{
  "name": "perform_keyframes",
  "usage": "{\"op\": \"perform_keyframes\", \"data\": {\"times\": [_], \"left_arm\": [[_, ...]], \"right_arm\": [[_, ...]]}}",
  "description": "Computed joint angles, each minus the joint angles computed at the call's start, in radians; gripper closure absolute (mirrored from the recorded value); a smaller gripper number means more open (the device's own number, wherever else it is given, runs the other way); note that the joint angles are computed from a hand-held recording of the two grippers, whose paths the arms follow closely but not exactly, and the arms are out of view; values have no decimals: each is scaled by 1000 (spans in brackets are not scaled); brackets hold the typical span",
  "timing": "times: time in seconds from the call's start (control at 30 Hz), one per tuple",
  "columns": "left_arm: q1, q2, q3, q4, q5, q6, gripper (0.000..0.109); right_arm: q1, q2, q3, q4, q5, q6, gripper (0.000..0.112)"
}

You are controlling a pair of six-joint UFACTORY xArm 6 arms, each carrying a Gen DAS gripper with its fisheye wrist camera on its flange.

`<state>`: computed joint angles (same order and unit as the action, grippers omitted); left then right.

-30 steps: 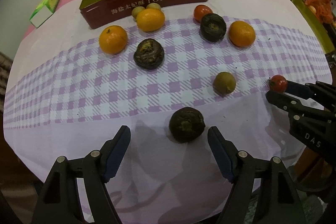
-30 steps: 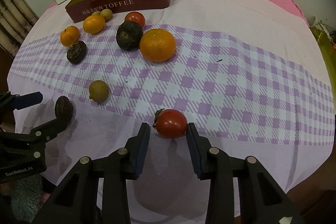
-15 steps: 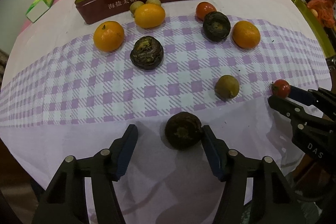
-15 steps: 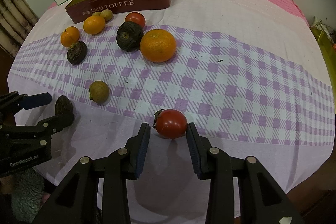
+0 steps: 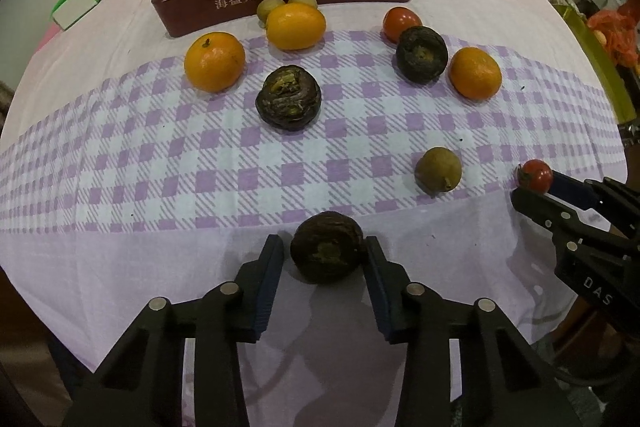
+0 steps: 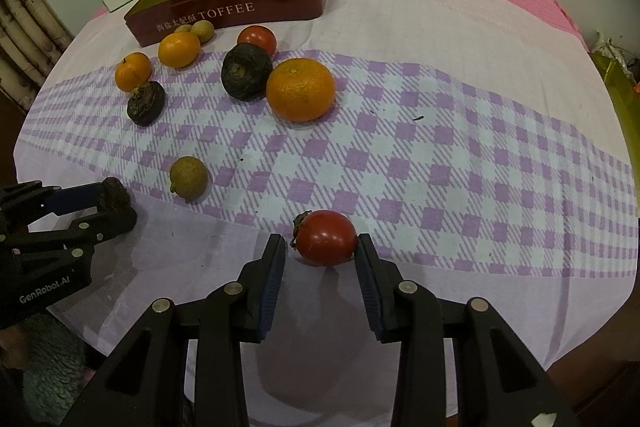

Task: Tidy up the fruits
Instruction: 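Close the left tool on the dark dried fruit while the right tool grasps the red tomato, then lift the dried fruit with the left tool while the right tool carries the tomato over the tin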

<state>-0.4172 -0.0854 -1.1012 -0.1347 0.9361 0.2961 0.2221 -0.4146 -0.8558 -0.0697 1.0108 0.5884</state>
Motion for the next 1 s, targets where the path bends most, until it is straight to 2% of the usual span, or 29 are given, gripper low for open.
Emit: {"op": "perform_keyframes", "data": {"times": [0.13,0.6,1.0], "left_arm": [[6,4,-10,-20,8,1,72],[54,35,-53,-89,39,21,73],[100,38,-88,-130,-1,66,73]], "right_arm": [[-4,3,-1,-7,-2,-2,84],[2,5,-2,-6,-10,6,85],[-5,31,-61,-21,-11,-14,85]]}}
